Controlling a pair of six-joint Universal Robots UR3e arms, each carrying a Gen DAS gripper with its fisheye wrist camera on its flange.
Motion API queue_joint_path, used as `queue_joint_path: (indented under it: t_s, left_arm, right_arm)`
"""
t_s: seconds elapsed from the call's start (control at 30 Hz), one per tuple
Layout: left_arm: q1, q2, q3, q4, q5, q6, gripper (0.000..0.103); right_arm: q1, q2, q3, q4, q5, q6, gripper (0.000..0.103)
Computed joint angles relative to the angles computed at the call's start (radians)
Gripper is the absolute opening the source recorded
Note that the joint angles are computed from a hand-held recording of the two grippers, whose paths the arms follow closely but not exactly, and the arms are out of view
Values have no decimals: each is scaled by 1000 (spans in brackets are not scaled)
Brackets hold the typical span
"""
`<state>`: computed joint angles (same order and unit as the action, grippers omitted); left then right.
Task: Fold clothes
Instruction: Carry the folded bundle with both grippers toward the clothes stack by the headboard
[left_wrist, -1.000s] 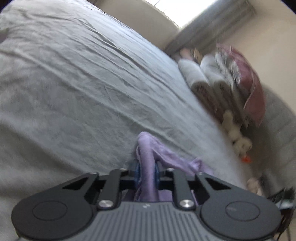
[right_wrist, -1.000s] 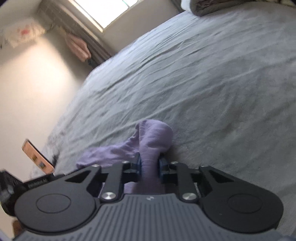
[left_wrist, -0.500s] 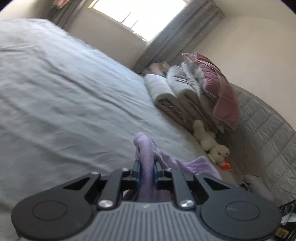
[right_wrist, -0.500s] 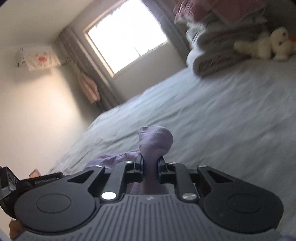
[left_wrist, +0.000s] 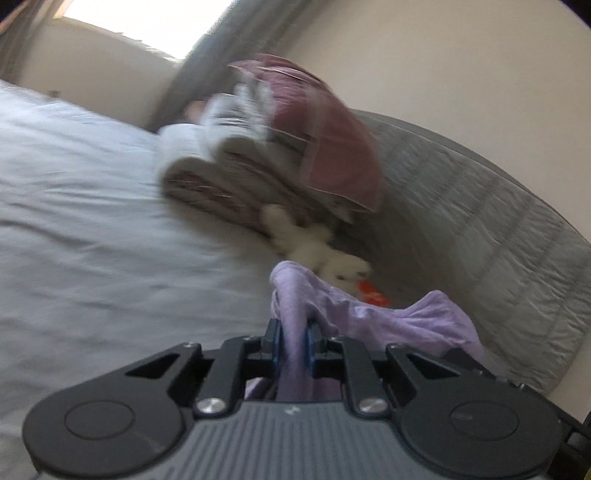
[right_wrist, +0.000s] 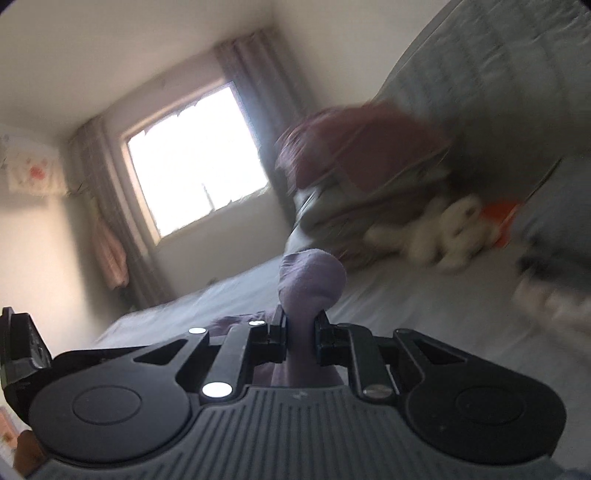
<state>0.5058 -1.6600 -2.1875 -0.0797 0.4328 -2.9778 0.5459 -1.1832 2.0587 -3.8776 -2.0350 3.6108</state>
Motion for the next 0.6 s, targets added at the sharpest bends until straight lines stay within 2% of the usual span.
queue_joint_path:
  t_s: [0.1,0.27,0.4,0.6]
  left_arm:
    - [-179,-137,170,142,70,-161,13]
    - [-407,-311,476,186,154,-289,13]
    - [-555,-462,765,116,214,-312,13]
    - [-710,-709,1247,-102,263,-242,13]
  right_arm:
    - [-70,-50,78,-68,-33,-37,17]
    - [-149,-107,126,-146,-123,-155,17]
    - [-204,-88,128,-222,-199,-221,17]
    - [-322,-70,175,-314,-233,-237,17]
